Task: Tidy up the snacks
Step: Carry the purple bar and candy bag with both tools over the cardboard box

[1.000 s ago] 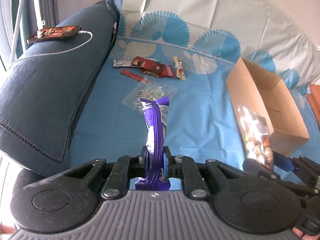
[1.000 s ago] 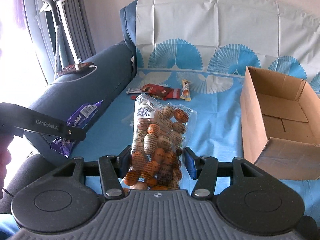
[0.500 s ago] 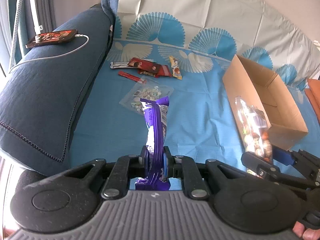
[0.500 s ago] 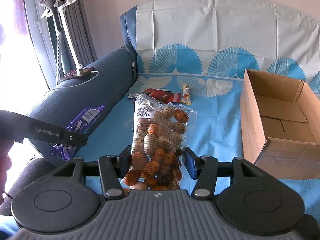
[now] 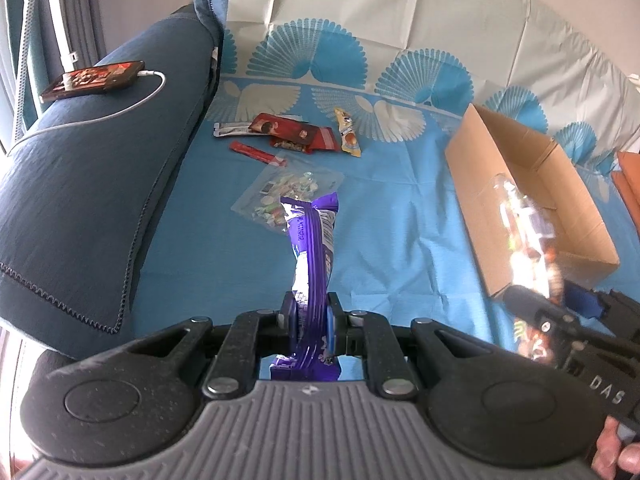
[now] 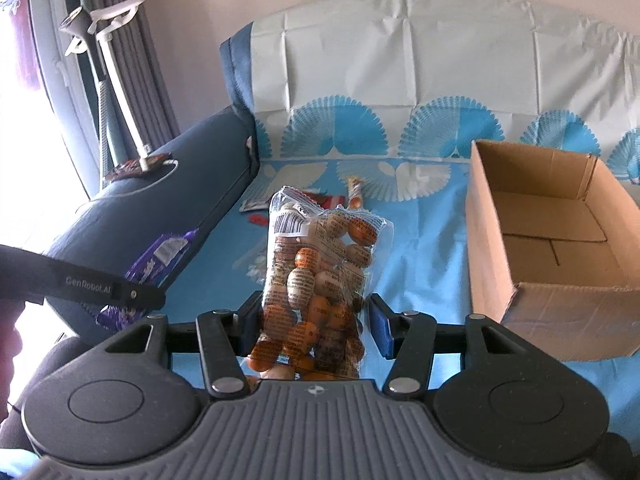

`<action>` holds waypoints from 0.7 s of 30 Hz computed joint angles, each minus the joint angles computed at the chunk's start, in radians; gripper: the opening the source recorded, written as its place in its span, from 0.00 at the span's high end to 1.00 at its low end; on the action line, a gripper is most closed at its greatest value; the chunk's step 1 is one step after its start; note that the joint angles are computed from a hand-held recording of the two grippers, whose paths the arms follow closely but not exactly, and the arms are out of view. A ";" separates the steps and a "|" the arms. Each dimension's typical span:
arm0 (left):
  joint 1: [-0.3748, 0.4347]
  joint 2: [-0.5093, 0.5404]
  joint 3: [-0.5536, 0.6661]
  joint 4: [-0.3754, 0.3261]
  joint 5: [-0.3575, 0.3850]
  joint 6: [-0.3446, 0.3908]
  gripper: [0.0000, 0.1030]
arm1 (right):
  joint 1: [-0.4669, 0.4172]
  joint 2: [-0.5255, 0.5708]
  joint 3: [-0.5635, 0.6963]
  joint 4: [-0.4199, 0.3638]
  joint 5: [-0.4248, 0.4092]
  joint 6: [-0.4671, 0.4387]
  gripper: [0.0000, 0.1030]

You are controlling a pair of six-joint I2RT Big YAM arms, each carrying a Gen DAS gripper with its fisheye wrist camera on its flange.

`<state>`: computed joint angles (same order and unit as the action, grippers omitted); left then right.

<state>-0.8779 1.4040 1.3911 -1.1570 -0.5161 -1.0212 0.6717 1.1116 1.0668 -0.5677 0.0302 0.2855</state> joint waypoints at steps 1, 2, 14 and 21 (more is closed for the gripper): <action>0.002 0.006 0.009 -0.002 0.000 0.005 0.86 | -0.006 -0.002 0.000 0.004 0.002 0.002 0.45; 0.002 0.012 0.016 -0.002 0.000 0.009 0.85 | -0.014 -0.003 0.000 0.008 -0.001 0.006 0.45; 0.043 0.180 0.249 0.031 0.057 0.142 0.85 | -0.167 -0.015 0.007 0.056 -0.020 0.001 0.45; 0.051 0.386 0.537 0.054 0.135 0.271 0.85 | -0.301 -0.003 0.014 0.068 0.002 -0.023 0.45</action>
<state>-0.8267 1.7903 1.9277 -1.1029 -0.3808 -0.7507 0.3708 1.1090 1.0811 -0.5002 0.0325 0.2622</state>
